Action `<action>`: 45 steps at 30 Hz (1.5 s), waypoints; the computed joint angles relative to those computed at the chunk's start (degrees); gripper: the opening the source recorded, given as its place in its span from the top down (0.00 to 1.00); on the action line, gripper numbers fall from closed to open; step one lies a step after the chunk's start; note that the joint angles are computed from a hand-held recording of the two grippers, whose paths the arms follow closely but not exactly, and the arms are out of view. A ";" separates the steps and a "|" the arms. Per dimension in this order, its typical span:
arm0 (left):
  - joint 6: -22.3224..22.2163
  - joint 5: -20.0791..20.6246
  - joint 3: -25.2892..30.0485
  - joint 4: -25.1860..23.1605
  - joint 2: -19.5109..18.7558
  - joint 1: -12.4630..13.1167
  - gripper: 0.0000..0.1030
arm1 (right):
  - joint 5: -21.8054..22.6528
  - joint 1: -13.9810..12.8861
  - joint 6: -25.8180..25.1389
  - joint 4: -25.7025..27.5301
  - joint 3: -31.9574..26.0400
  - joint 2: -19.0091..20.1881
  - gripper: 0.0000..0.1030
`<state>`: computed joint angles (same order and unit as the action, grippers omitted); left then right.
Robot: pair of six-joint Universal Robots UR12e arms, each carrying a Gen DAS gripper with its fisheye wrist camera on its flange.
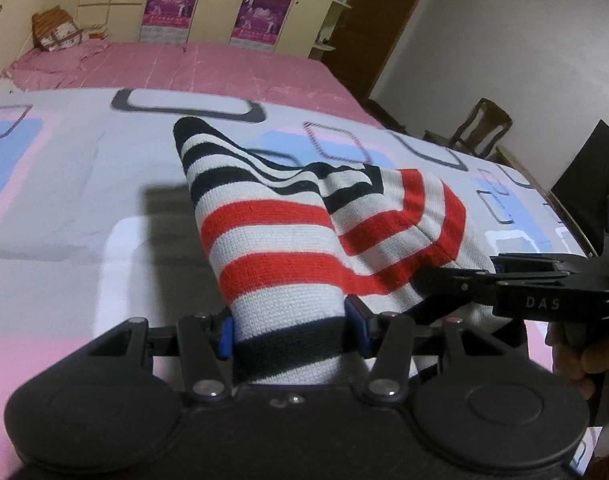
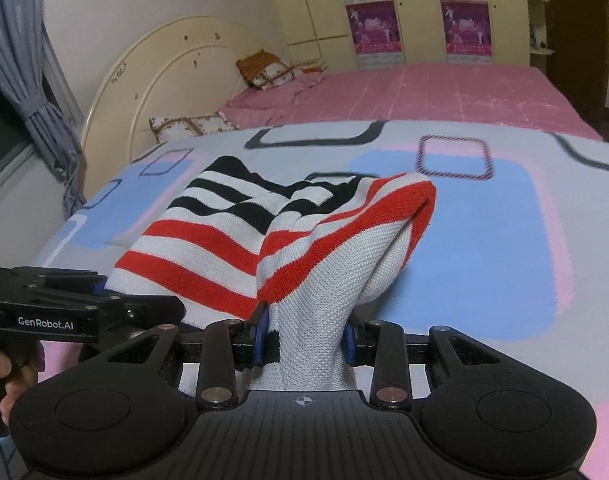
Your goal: Fold small clothes
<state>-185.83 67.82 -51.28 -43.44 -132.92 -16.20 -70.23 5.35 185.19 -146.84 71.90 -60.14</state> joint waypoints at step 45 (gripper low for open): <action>12.69 3.18 -10.98 6.23 4.90 -0.60 0.69 | -11.65 2.84 -12.42 3.81 6.08 -3.70 0.88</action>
<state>-173.14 70.99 -62.26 -37.21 -128.02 -16.81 -81.88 8.19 172.77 -143.03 77.98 -63.84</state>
